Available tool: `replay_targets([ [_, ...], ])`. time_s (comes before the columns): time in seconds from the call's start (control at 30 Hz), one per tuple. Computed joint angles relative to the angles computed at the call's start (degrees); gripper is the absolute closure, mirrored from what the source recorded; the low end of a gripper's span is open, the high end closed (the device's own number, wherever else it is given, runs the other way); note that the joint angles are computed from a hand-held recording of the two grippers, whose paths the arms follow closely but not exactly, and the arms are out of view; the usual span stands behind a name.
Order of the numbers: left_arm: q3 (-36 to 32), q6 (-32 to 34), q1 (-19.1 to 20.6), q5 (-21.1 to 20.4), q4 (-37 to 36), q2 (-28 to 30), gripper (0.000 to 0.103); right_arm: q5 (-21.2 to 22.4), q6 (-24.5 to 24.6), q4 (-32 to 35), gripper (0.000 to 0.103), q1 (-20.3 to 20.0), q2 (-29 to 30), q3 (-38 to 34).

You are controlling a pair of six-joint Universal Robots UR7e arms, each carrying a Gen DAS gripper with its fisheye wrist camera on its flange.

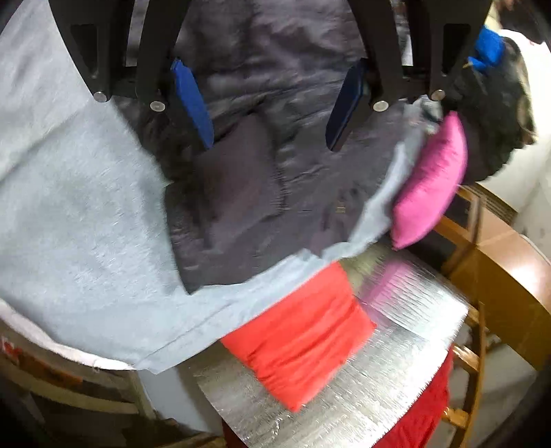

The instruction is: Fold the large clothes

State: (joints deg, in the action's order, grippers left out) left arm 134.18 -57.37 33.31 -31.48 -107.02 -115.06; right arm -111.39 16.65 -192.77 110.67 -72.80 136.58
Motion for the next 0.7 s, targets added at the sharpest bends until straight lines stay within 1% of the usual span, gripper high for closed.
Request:
replay_targets([
  [0.07,0.75,1.98,-1.03,-0.53,-3.07,1.88,0.027,2.47,-0.63,-1.06,0.032,1.70,2.03,-0.97],
  [0.1,1.00,2.58,-1.45,-0.65,-3.82,3.23,0.027,3.77,-0.92,-1.28,0.032,2.06,4.06,-2.44],
  [0.13,1.15,3.38,-1.50,-0.88,-4.56,4.92,0.027,6.06,-1.74,-1.19,0.032,1.93,5.54,-3.62],
  [0.17,1.04,3.98,-1.23,-1.13,-4.85,6.42,0.027,6.66,-1.68,-1.78,0.032,2.16,7.20,-4.69],
  [0.2,0.79,4.12,-0.53,-1.35,-4.48,8.31,0.027,7.29,-1.55,-2.44,0.032,1.90,8.96,-5.87],
  [0.27,-0.21,4.77,2.48,-3.17,-3.62,12.10,0.027,8.69,-2.34,-2.90,0.032,0.67,11.70,-7.76],
  [0.3,-0.03,5.15,3.58,-3.44,-3.40,13.54,0.026,7.88,-2.42,-2.08,0.032,-0.17,12.85,-8.57],
  [0.33,0.89,5.64,3.21,-1.59,-3.34,14.04,0.024,7.09,-1.58,-0.56,0.032,-0.88,13.12,-8.62],
  [0.37,1.63,5.96,2.55,0.10,-2.93,14.32,0.023,7.62,0.16,1.74,0.037,-2.88,14.03,-8.74],
  [0.4,2.10,6.28,2.09,1.12,-2.52,14.58,0.023,8.00,-0.48,1.65,0.045,-3.73,13.93,-8.01],
  [0.43,2.40,6.66,1.95,1.65,-2.65,14.72,0.022,6.83,-1.74,0.67,0.046,-3.34,14.24,-7.89],
  [0.47,2.50,6.97,2.07,1.72,-3.18,14.72,0.022,5.09,-2.93,1.67,0.046,-2.22,14.10,-8.26],
  [0.57,2.49,7.22,2.36,1.73,-3.77,14.70,0.022,0.04,-2.65,5.29,0.045,1.09,13.64,-10.21],
  [0.67,2.84,7.01,2.11,2.17,-3.61,14.67,0.021,-0.08,-4.76,6.39,0.041,2.95,13.99,-13.14],
  [0.7,2.82,6.45,1.81,2.16,-2.72,14.28,0.021,-0.62,-5.39,7.03,0.038,3.53,14.21,-14.23],
])
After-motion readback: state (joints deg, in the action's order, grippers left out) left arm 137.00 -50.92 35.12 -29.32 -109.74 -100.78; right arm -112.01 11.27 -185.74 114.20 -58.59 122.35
